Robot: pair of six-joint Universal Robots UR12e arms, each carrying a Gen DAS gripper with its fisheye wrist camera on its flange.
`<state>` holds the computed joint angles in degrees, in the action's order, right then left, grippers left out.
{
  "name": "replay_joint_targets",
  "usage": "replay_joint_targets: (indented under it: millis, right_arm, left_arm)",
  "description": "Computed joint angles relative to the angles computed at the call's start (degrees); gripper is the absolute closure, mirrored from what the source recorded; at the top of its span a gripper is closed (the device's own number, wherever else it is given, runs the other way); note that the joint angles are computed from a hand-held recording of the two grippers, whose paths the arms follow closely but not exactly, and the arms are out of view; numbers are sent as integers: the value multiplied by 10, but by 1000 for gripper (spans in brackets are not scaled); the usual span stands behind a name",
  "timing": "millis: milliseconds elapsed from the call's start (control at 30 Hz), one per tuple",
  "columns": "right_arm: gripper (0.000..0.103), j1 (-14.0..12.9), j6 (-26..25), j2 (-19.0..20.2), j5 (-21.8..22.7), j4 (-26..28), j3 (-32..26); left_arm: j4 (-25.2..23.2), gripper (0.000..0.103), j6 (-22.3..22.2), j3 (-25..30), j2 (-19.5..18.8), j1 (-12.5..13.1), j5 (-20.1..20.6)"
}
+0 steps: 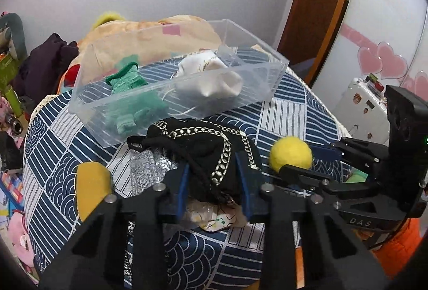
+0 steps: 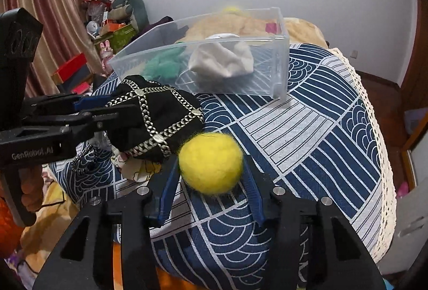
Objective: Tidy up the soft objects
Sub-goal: 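Grasp the black chain bag with the left tool while the right tool grasps the yellow ball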
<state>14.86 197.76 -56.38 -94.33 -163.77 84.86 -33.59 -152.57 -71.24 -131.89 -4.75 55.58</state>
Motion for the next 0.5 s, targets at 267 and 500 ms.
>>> replay_joint_targets:
  millis: [267, 500]
  right_arm:
    - [61, 0, -2, -10, -7, -43, 13]
    - [61, 0, -13, -12, -23, -88, 7]
  left_arm:
    - [43, 84, -19, -8, 10, 11, -40]
    - [77, 88, -53, 4, 10, 24, -89]
